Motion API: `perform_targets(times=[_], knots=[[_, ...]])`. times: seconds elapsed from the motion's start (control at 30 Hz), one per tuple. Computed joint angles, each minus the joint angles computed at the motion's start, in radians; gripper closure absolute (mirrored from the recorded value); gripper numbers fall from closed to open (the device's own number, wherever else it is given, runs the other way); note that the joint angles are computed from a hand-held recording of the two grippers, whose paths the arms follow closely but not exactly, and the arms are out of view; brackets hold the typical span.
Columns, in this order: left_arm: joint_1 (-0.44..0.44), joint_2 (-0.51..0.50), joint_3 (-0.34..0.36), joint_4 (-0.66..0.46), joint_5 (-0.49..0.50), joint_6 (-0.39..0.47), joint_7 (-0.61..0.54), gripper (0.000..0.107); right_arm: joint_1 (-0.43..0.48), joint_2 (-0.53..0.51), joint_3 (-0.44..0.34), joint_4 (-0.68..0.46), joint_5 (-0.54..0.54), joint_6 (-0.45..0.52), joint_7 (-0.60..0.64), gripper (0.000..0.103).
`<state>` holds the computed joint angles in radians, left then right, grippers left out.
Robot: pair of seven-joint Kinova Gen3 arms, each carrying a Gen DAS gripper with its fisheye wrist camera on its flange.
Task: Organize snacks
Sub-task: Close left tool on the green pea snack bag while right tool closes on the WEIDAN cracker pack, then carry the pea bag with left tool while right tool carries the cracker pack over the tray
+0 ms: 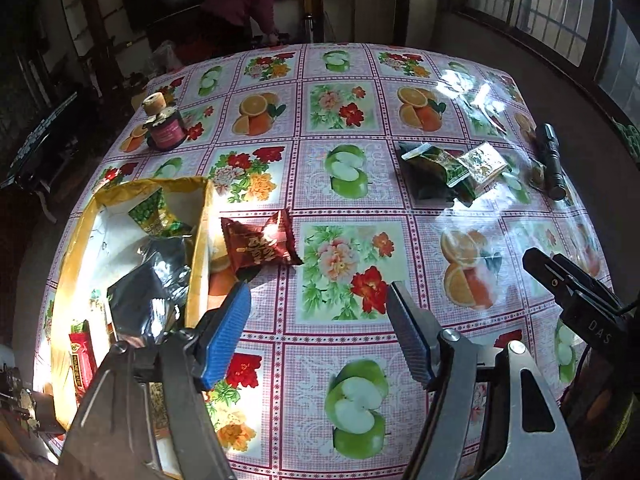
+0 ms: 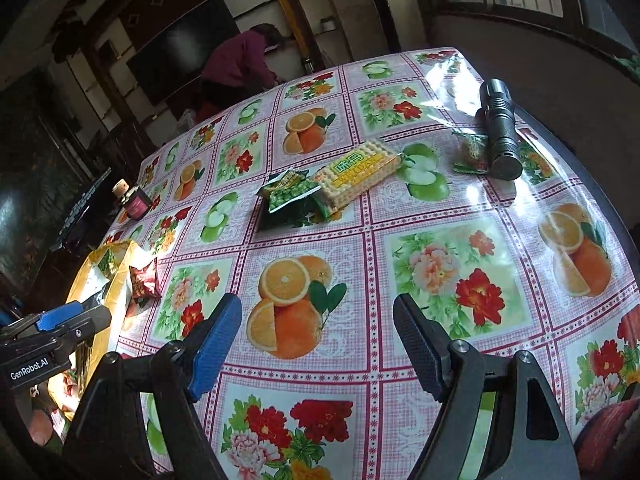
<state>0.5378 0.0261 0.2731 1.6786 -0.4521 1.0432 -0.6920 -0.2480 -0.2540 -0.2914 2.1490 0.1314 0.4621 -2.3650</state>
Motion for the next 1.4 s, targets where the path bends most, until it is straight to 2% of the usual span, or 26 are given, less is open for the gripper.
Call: perform_targets(times=[0.07,0.1,0.13,0.2,0.3,0.43,0.6,0.7,0.77,0.8,0.83,0.87,0.93,1.0,1.13,1.23,1.3,1.33,1.4], knots=[[0.0,0.058,-0.034,-0.075,0.064,-0.002,-0.053,0.031,-0.001,0.03,0.049,-0.009,-0.034,-0.033,0.015,0.025],[-0.028,0.086,-0.027,-0.112,0.105,-0.01,-0.076,0.031,0.008,0.05,0.061,-0.019,-0.04,-0.045,0.006,0.025],[-0.049,0.119,-0.022,-0.158,0.146,-0.005,-0.1,0.031,0.031,0.073,0.055,-0.035,-0.03,-0.049,-0.017,0.025],[-0.051,0.192,-0.056,-0.251,0.227,0.006,-0.151,0.03,0.058,0.126,0.04,-0.076,0.027,-0.041,-0.085,0.025],[-0.072,0.311,-0.066,-0.39,0.333,0.035,-0.23,0.03,0.039,0.179,0.068,-0.125,0.06,-0.007,-0.115,0.025],[-0.046,0.458,-0.112,-0.575,0.384,0.112,-0.236,0.03,0.04,0.15,0.066,-0.089,0.14,-0.033,-0.21,0.025],[-0.024,0.593,-0.144,-0.74,0.424,0.2,-0.27,0.03,0.033,0.142,0.121,-0.076,0.09,-0.047,-0.171,0.025],[0.001,0.605,-0.168,-0.747,0.405,0.193,-0.287,0.028,0.038,0.165,0.132,-0.099,0.079,-0.038,-0.147,0.025],[-0.002,0.581,-0.175,-0.697,0.402,0.151,-0.303,0.034,0.032,0.191,0.142,-0.124,0.062,-0.026,-0.122,0.025],[-0.005,0.561,-0.179,-0.664,0.398,0.13,-0.308,0.044,0.044,0.206,0.131,-0.139,0.045,-0.016,-0.101,0.025],[-0.004,0.545,-0.184,-0.639,0.389,0.124,-0.308,0.062,0.04,0.223,0.139,-0.156,0.012,-0.004,-0.069,0.025],[-0.01,0.527,-0.187,-0.611,0.382,0.118,-0.315,0.068,0.019,0.243,0.161,-0.174,-0.017,0.01,-0.053,0.025],[-0.037,0.49,-0.182,-0.55,0.396,0.096,-0.324,0.071,0.009,0.287,0.161,-0.213,-0.024,0.04,-0.071,0.025],[-0.055,0.449,-0.186,-0.482,0.397,0.075,-0.313,0.071,-0.053,0.325,0.196,-0.259,0.034,0.079,-0.136,0.024],[-0.116,0.342,-0.166,-0.328,0.446,-0.007,-0.321,0.071,-0.114,0.405,0.199,-0.368,0.162,0.178,-0.27,0.024],[-0.145,0.311,-0.148,-0.305,0.468,-0.014,-0.349,0.07,-0.247,0.477,0.282,-0.456,0.284,0.289,-0.313,0.022],[-0.159,0.309,-0.138,-0.316,0.483,-0.018,-0.374,0.07,-0.276,0.507,0.278,-0.485,0.351,0.34,-0.309,0.024],[-0.154,0.317,-0.136,-0.333,0.479,-0.009,-0.377,0.07,-0.263,0.509,0.249,-0.482,0.384,0.35,-0.307,0.029],[-0.133,0.346,-0.13,-0.376,0.466,0.001,-0.385,0.07,-0.278,0.5,0.246,-0.458,0.435,0.362,-0.288,0.047]])
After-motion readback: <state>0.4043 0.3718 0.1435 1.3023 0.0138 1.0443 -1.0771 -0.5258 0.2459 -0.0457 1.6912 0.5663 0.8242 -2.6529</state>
